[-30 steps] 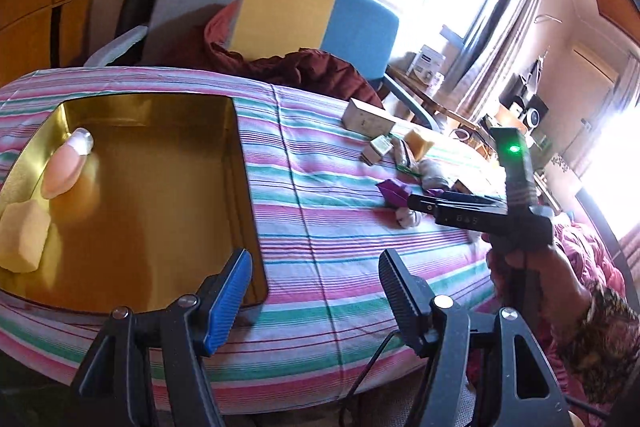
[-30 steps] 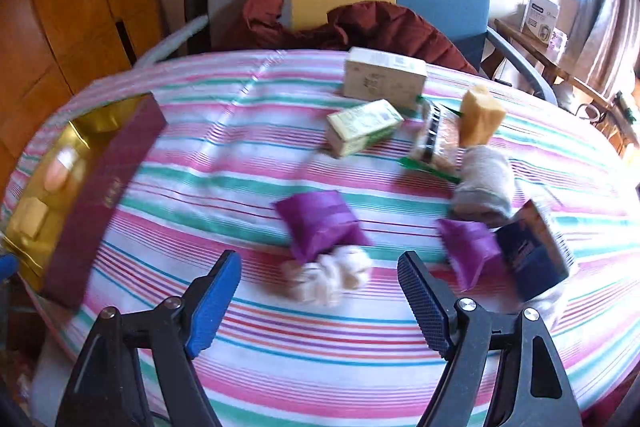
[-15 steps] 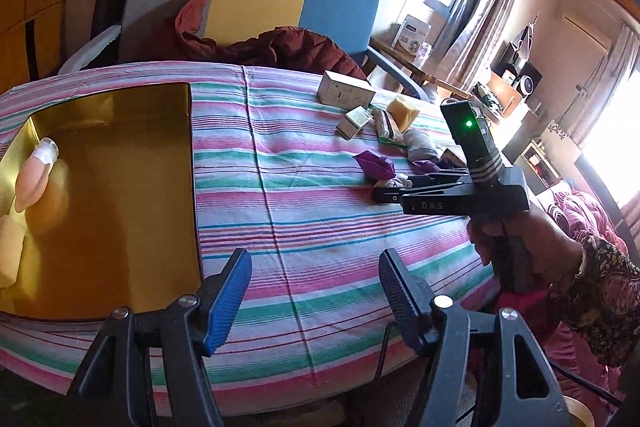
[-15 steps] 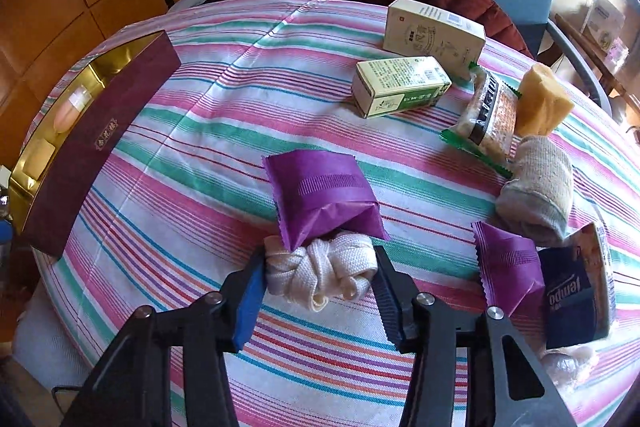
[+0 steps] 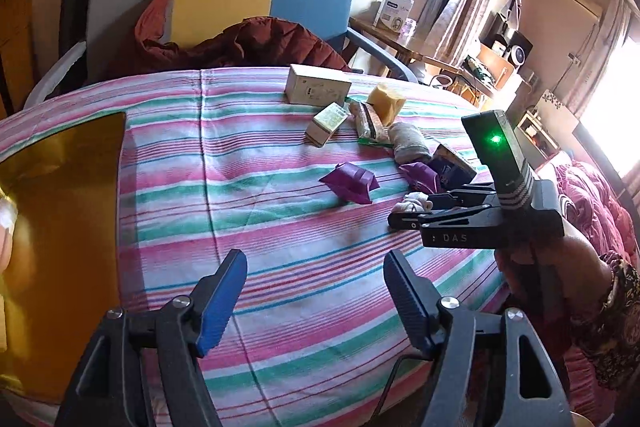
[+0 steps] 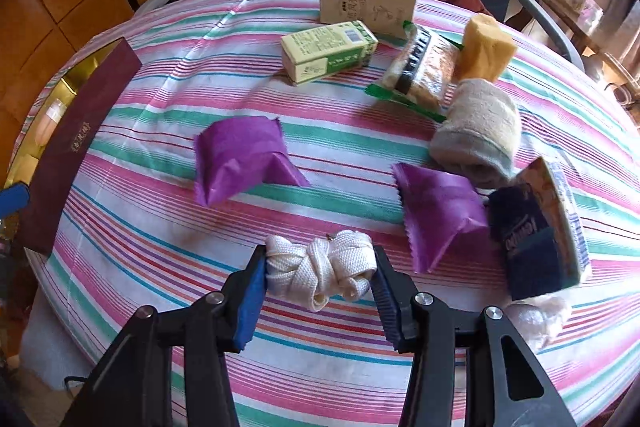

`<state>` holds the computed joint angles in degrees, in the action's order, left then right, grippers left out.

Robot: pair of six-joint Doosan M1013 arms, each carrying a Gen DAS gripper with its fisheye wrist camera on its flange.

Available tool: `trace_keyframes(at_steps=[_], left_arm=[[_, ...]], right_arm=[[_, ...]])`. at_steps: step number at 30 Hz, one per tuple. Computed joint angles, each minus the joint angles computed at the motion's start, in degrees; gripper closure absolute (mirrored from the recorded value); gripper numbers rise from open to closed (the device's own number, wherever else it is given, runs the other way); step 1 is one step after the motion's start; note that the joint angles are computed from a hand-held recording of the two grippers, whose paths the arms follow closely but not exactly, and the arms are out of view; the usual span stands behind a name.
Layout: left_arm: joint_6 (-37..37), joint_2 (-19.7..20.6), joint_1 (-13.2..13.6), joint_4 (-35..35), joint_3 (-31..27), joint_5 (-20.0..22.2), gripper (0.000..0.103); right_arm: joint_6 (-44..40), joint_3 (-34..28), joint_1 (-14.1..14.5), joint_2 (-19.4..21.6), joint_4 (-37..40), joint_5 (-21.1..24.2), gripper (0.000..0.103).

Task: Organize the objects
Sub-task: 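Grasp the white knotted cloth with the right tool while the left tool grasps a purple packet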

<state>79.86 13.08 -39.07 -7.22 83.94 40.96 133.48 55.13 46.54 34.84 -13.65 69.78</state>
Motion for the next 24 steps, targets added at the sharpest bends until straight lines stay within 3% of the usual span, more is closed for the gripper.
trace_keyframes(at_steps=[5, 13, 16, 24], left_arm=[[4.8, 4.4, -1.4, 1.6, -5.3, 1.9, 0.029], [8.5, 11.7, -1.4, 2.5, -13.6, 8.4, 0.029], [8.5, 13.8, -0.7, -0.6, -16.2, 11.6, 0.029], [13.2, 15.5, -1.0, -1.1, -17.6, 10.9, 0.029]], right_arm=[[6.6, 5.5, -1.5, -3.2, 3.1, -6.5, 0.053], [9.1, 7.6, -2.3, -4.4, 5.3, -10.0, 0.053], [9.9, 8.5, -2.3, -5.0, 5.7, -11.0, 0.053], [11.0, 9.1, -2.4, -5.2, 6.4, -12.2, 0.053]])
